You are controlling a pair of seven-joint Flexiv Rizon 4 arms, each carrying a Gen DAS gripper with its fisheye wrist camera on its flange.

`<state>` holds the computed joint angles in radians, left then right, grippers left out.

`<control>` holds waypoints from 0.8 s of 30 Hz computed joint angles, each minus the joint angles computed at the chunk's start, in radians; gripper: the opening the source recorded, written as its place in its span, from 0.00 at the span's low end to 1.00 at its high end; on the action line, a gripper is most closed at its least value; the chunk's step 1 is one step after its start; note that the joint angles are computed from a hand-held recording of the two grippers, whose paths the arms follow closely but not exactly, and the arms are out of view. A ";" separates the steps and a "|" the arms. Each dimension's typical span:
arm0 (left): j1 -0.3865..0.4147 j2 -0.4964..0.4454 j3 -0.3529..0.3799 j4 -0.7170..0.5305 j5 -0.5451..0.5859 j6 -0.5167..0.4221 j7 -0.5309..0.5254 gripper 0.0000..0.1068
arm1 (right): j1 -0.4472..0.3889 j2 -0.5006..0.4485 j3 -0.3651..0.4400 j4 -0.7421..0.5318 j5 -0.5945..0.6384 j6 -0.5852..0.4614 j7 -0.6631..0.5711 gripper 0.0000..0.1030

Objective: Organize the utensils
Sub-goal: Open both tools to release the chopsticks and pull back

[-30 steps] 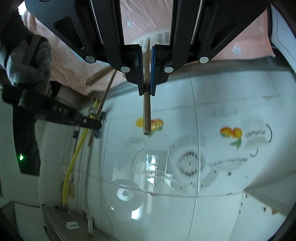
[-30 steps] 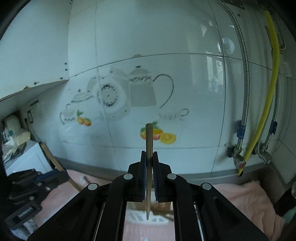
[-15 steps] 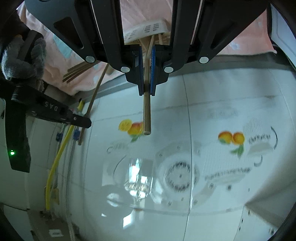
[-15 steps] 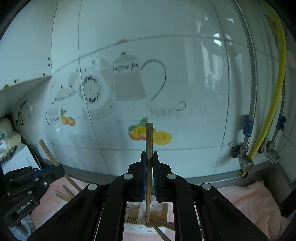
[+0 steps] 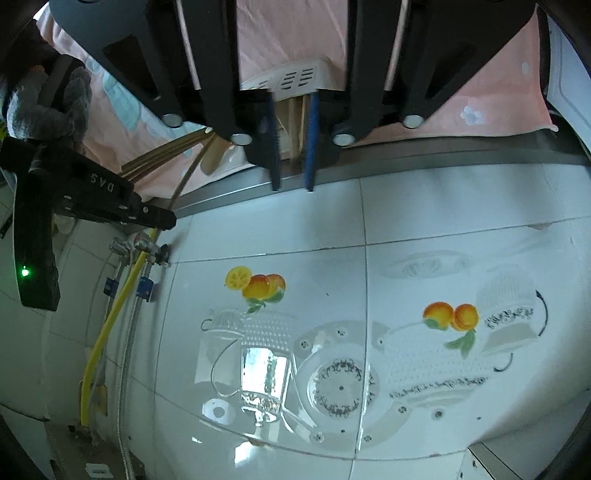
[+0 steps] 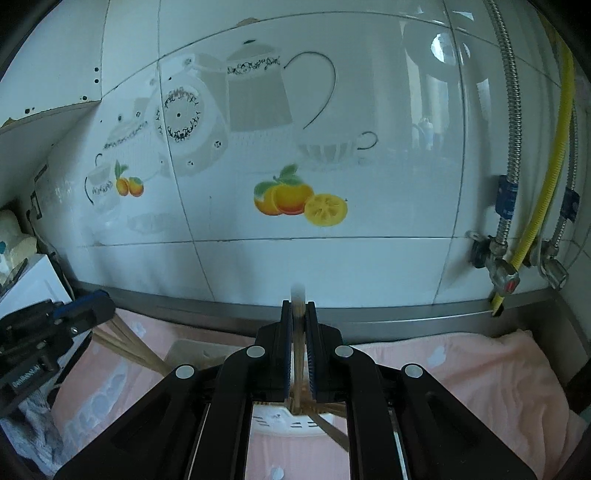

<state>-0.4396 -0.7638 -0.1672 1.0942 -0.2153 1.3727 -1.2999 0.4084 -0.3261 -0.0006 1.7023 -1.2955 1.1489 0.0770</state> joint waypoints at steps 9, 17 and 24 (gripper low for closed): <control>0.020 0.102 -0.017 0.165 0.008 0.142 -0.004 0.53 | 0.011 0.079 0.041 0.073 -0.093 -0.060 0.067 0.34; 0.046 0.221 -0.020 0.388 0.018 0.268 -0.027 0.77 | 0.025 0.140 0.109 0.157 -0.181 -0.145 0.158 0.56; 0.064 0.304 -0.009 0.565 0.025 0.362 -0.068 0.91 | 0.079 0.159 0.162 0.211 -0.200 -0.277 0.184 0.72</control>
<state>-0.3751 -0.4602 -0.1759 1.6592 -0.1900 1.7343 -1.3676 0.4872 -0.1676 0.1612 1.9134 -1.4951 0.8722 0.2606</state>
